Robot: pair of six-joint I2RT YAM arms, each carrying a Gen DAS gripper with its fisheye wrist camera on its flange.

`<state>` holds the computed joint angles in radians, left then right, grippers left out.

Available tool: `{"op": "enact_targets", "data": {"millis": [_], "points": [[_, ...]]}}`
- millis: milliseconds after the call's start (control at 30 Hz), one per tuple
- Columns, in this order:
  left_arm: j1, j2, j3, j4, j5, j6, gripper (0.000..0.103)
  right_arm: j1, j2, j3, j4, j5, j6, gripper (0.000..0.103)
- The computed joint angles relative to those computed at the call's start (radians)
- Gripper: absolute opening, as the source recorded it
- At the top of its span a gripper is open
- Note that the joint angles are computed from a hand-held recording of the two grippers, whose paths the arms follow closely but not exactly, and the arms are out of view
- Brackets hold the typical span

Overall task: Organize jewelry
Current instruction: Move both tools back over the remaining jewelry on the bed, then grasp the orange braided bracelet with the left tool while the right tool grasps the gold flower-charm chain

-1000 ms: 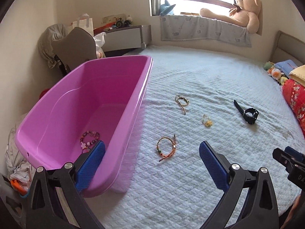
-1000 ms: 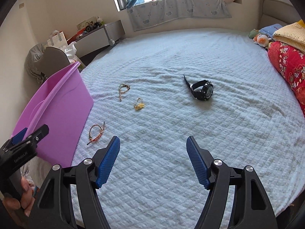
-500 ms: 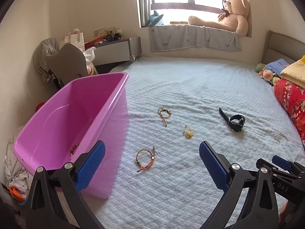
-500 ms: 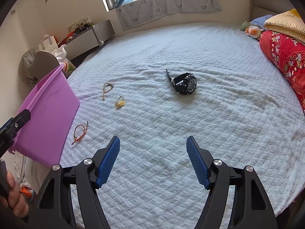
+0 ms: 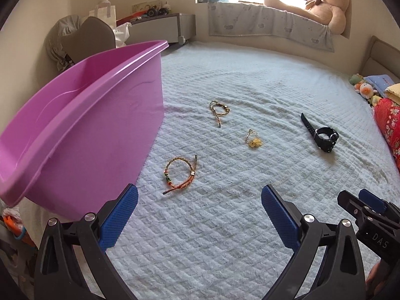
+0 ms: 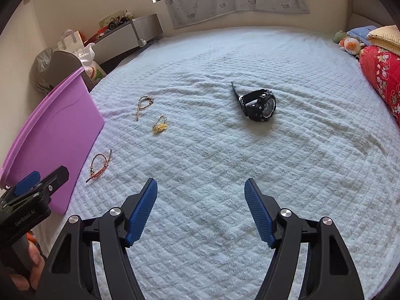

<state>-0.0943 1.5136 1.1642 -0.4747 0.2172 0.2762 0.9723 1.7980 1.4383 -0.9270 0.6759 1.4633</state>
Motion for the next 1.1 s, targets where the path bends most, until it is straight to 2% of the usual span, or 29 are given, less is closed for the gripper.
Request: {"op": "enact_targets", "data": {"millis": [267,467,733,1100], "points": [[-0.052,0.146,0.002,0.082,-0.13,-0.137,0.097,-0.127,0.038,-0.051,0.207,-0.087,-0.246,0.069],[-0.072,0.262,0.054,0.129,-0.202,-0.199,0.097,-0.21,0.117,-0.012,0.336,-0.174,-0.456,0.069],[-0.08,0.37,0.128,0.15,-0.25,-0.267,0.097,-0.295,0.202,0.048,0.427,-0.236,-0.611,0.069],[-0.099,0.463,0.214,0.133,-0.289,-0.329,0.097,-0.373,0.297,0.128,0.488,-0.322,-0.747,0.069]]}}
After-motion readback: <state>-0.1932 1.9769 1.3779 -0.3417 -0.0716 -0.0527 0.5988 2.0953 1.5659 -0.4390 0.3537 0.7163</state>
